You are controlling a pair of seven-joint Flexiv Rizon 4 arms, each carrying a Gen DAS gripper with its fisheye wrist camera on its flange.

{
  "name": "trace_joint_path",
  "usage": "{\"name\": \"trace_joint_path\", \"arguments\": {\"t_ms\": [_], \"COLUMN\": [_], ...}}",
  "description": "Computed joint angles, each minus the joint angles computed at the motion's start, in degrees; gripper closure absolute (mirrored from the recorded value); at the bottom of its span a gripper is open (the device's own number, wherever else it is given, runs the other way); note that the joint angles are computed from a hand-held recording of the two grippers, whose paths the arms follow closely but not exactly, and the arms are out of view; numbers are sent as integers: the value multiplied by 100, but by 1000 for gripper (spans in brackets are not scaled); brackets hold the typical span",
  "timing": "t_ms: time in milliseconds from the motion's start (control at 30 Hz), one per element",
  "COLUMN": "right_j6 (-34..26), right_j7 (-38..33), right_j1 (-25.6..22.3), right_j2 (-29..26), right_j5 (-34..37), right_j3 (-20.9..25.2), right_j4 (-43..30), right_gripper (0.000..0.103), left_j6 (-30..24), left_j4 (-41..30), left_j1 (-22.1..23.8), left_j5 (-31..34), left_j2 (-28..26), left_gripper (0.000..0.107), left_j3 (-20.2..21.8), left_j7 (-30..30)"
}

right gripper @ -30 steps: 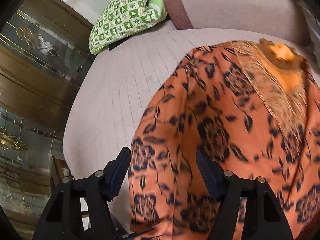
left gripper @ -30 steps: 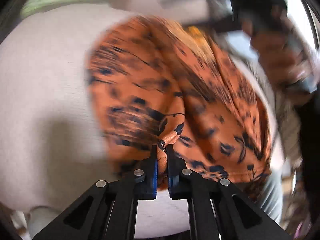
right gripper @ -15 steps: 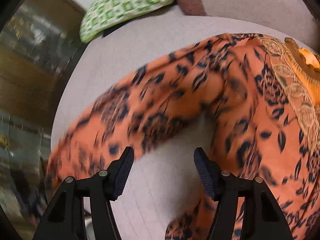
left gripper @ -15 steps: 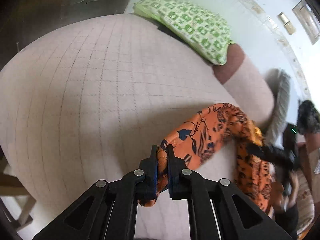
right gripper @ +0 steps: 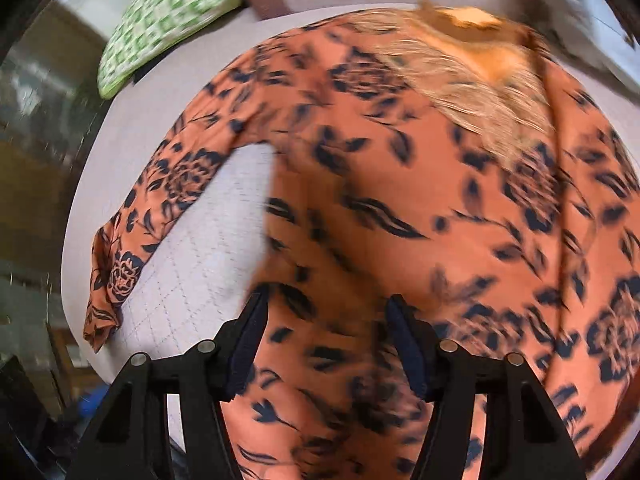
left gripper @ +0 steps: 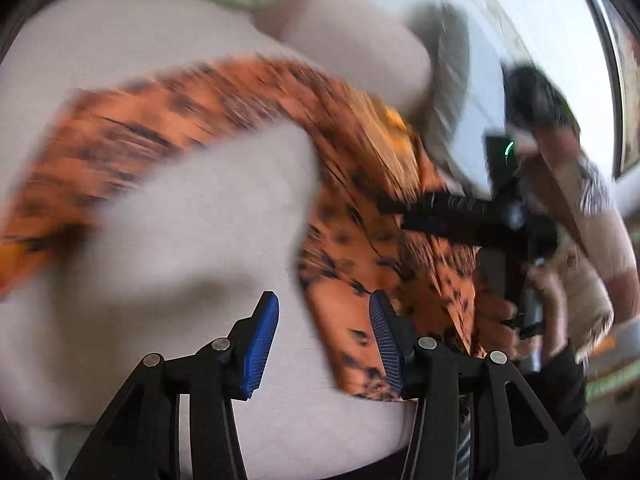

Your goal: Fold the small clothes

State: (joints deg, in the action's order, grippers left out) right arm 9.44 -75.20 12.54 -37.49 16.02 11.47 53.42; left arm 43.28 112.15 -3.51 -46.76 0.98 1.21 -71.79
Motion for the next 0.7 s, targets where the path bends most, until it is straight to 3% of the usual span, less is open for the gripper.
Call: {"name": "trace_joint_path", "arguments": {"t_ms": [200, 267, 300, 367, 467, 533, 600, 700], "right_j6": [357, 330, 304, 284, 418, 510, 573, 706], "right_j7": [-21, -52, -80, -125, -249, -346, -451, -542], "right_j1": [-485, -501, -500, -466, -500, -514, -508, -458], "right_j2": [327, 290, 280, 268, 356, 473, 611, 945], "right_j5": [954, 1158, 1218, 1294, 1547, 1697, 1763, 1739], "right_j3": [268, 323, 340, 359, 441, 488, 494, 449], "right_j4": [272, 162, 109, -43, -82, -21, 126, 632], "right_gripper": [37, 38, 38, 38, 38, 38, 38, 37], "left_j6": [-325, -201, -341, -183, 13, -459, -963, -1011], "left_j4": [-715, -754, -825, -594, -90, -12, 3, 91], "left_j1": [-28, -93, -74, -81, 22, 118, 264, 469], "left_j5": [505, 1123, 1230, 912, 806, 953, 1476, 2333], "left_j2": [-894, -824, -822, -528, 385, 813, 1170, 1355], "left_gripper": [64, 103, 104, 104, 106, 107, 107, 107], "left_j3": [-302, -268, -268, -124, 74, 286, 422, 389], "left_j7": [-558, -808, -901, -812, -722, -957, -1249, -1756]}}
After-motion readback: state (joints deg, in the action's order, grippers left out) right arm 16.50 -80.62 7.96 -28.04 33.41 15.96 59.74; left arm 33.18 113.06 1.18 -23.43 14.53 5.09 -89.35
